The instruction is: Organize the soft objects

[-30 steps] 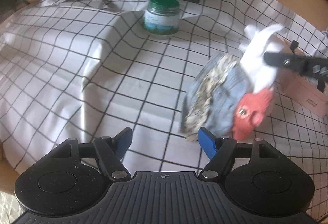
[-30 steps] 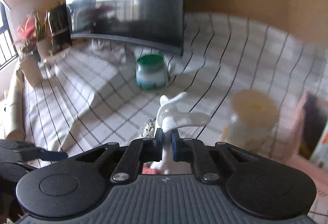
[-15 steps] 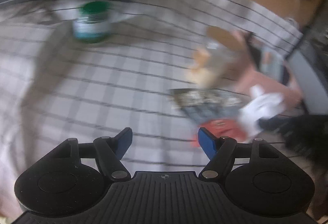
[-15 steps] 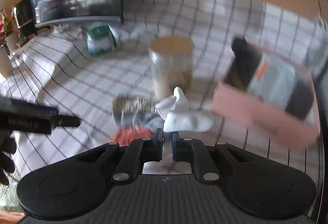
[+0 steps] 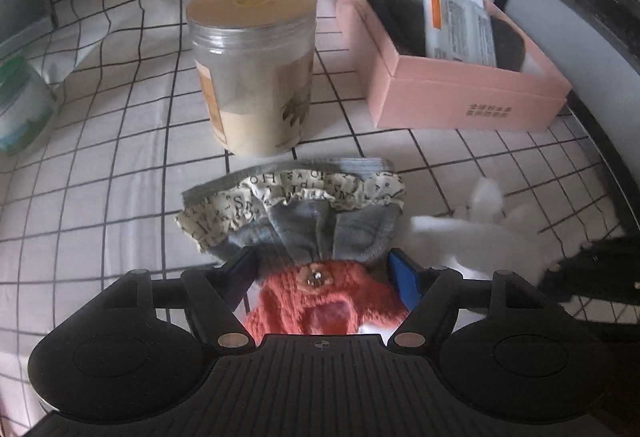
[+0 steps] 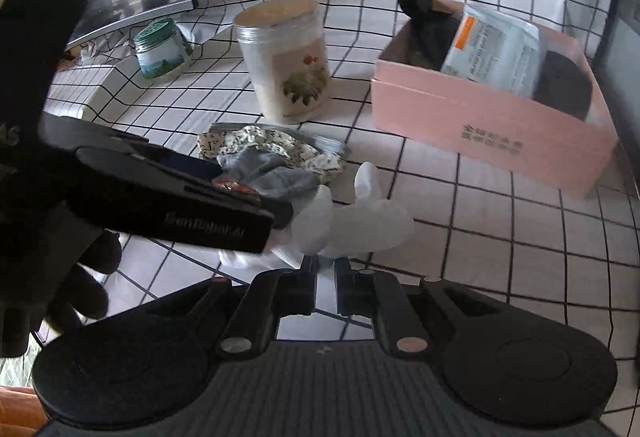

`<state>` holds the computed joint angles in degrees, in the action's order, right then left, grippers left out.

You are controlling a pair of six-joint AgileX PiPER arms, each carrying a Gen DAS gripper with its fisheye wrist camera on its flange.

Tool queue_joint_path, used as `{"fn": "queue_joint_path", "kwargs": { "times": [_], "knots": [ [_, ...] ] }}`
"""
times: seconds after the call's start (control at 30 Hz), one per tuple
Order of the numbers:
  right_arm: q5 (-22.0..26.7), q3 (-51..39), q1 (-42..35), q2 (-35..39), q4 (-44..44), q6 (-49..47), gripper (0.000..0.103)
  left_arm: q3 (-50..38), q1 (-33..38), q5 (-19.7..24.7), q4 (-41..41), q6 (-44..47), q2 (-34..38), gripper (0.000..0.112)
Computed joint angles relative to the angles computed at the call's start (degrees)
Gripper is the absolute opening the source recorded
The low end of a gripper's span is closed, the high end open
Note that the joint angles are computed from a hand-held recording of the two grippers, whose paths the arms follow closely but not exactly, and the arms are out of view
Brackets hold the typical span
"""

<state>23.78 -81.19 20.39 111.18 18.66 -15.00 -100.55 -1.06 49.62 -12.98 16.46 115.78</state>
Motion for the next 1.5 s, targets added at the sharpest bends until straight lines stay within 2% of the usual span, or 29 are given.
{"fn": "queue_joint_path", "kwargs": {
  "times": [0.07,0.13,0.17,0.23,0.4,0.8,0.97,1.1,1.13,1.23,1.27,1.33,1.43,1.5],
  "knots": [
    [0.1,0.2,-0.2,0.0,-0.4,0.8,0.009,0.4,-0.2,-0.8,-0.4,1.1,0.0,0.074],
    [0.3,0.1,-0.1,0.1,-1.7,2.1,0.009,1.6,-0.2,-1.7,-0.8,2.3,-0.8,0.056],
    [0.4,-0.1,-0.1,0.3,-2.5,2.8,0.009,2.1,0.2,-2.2,-1.3,2.9,-1.2,0.053],
    [0.8,-0.5,0.0,0.6,-3.4,3.3,0.009,1.5,1.3,-2.2,-3.0,4.2,-0.9,0.036],
    [1.2,-2.2,1.1,1.5,-10.4,7.2,0.009,5.3,4.4,-4.7,-4.8,6.0,-4.3,0.023],
    [3.5,-5.4,1.3,3.0,-21.2,16.0,0.008,5.8,11.0,-6.9,2.0,2.8,-5.1,0.021],
    [3.9,-5.6,0.4,3.0,-24.2,19.6,0.008,3.2,14.2,-4.4,-2.3,4.1,-3.7,0.020],
    [1.5,-4.2,0.3,1.5,-21.5,16.4,0.011,1.2,15.1,-2.1,-5.1,4.7,-2.5,0.019],
    [1.0,-4.1,0.4,1.2,-19.5,14.0,0.019,1.0,15.2,-1.9,-5.9,5.2,-2.4,0.019],
    [-0.7,-4.1,1.5,0.7,-14.3,7.3,0.059,0.4,15.8,-1.0,-8.0,5.7,-2.4,0.018],
    [-1.5,-4.0,2.1,0.5,-12.2,4.4,0.066,0.7,16.1,-1.1,-8.8,6.0,-2.8,0.016],
    [-1.4,-4.8,3.2,0.8,-6.8,-2.6,0.069,1.5,16.7,-1.9,-10.2,6.8,-3.6,0.014],
    [1.9,-9.1,5.1,3.2,-0.9,-10.1,0.075,2.1,17.5,-2.6,-10.7,7.1,-4.2,0.014],
    [4.3,-12.8,6.4,5.6,0.7,-12.8,0.075,2.1,18.1,-2.7,-10.8,6.7,-4.2,0.013]
  ]
}}
